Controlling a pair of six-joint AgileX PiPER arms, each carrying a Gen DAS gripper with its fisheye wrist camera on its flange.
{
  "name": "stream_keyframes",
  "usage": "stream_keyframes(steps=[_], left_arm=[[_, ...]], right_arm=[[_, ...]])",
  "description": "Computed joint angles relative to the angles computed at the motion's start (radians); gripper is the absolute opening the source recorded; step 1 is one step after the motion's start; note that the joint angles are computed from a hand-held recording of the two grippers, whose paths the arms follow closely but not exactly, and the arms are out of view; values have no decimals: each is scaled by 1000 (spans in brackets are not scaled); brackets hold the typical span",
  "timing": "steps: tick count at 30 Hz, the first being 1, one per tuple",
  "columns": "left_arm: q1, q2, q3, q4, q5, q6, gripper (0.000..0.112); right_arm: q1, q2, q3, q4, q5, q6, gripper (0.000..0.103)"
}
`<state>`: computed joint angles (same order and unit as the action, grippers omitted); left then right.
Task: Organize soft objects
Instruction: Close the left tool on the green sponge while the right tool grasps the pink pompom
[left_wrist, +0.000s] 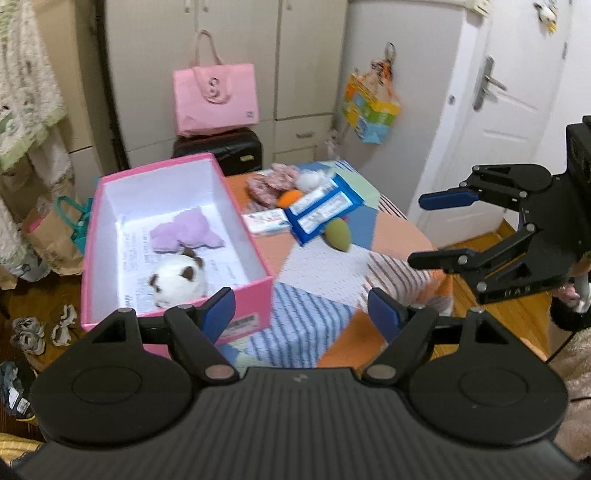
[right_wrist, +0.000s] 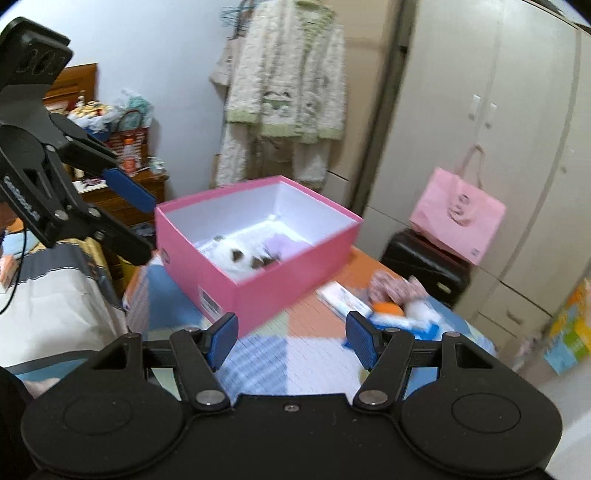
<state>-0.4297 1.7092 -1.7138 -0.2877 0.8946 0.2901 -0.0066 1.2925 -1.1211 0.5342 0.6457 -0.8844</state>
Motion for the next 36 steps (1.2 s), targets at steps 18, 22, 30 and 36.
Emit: stream_keyframes(steps=[18, 22, 30, 36], left_arm=[[-152, 332, -320, 8, 89, -86, 78], [-154, 417, -409, -16, 82, -112, 78], [-176, 554, -516, 7, -14, -169, 78], [-194, 684, -646, 20, -49, -190, 77]], right_arm=[[-295, 95, 183, 413, -11, -486, 70], [-327, 166, 177, 507, -19, -605, 70], [-338, 298, 158, 697, -102, -856, 70], [-433, 457, 7, 719, 3, -828, 69]])
